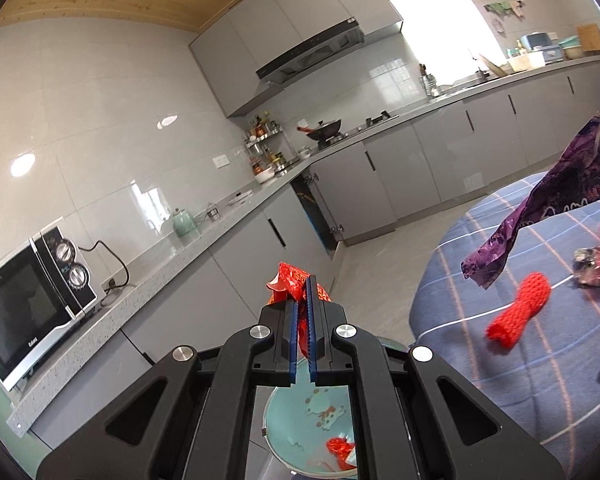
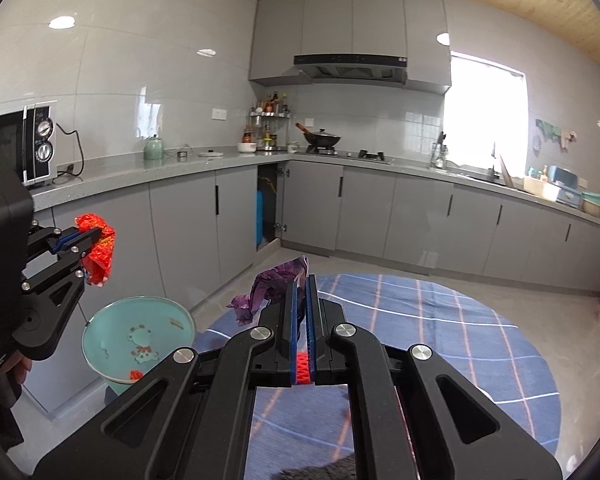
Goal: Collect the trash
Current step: 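Lift and carry the orange-red and purple wrappers with both tools toward the teal bin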
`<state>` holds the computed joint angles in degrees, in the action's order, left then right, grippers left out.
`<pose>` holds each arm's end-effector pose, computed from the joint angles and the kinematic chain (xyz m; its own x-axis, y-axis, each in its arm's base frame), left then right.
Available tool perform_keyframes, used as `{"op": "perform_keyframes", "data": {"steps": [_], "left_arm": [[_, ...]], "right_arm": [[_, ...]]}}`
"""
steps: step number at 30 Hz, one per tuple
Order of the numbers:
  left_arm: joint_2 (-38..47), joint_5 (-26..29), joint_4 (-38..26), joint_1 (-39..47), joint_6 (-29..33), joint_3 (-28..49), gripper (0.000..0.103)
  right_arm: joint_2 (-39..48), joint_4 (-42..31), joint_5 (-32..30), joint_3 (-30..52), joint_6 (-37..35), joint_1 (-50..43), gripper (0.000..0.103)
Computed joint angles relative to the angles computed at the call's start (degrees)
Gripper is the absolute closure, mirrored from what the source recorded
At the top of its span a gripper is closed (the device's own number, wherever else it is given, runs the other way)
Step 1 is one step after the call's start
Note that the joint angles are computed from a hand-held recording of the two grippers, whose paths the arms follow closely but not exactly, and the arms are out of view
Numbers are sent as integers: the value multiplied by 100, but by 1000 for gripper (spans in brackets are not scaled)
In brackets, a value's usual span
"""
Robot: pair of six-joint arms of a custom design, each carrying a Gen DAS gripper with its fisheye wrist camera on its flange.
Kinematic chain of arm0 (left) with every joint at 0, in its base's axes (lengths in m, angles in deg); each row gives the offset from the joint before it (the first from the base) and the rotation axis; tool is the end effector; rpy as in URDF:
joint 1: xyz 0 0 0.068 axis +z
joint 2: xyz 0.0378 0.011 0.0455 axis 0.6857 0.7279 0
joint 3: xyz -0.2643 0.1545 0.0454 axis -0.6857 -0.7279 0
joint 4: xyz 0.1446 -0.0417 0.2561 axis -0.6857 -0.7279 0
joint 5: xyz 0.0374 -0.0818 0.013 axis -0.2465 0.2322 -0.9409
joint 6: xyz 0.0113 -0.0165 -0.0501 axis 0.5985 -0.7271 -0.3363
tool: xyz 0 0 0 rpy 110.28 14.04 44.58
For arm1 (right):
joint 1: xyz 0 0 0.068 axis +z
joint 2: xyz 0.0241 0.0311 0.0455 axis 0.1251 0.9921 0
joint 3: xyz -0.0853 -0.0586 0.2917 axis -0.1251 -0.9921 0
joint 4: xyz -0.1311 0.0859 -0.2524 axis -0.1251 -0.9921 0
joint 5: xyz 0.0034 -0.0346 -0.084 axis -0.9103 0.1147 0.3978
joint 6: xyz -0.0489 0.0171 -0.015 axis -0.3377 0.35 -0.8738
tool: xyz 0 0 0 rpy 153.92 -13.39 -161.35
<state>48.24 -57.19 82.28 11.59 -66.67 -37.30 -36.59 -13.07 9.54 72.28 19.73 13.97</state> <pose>0.1930 -0.0869 0.2148 -0.3776 0.3744 -0.8469 -0.2002 0.8600 0.4694 0.1708 0.0254 0.2169 -0.2694 -0.1484 -0.9515 -0.2856 0.9559 -0.0683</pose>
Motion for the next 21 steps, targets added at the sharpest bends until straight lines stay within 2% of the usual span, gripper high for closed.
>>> {"op": "perform_keyframes", "data": {"steps": [10, 21], "left_arm": [[263, 717, 516, 881, 229, -118, 99], [362, 1340, 693, 1654, 204, -236, 99]], "right_arm": [[1090, 660, 944, 242, 226, 1292, 98], [1981, 1126, 1404, 493, 343, 2090, 98]]}}
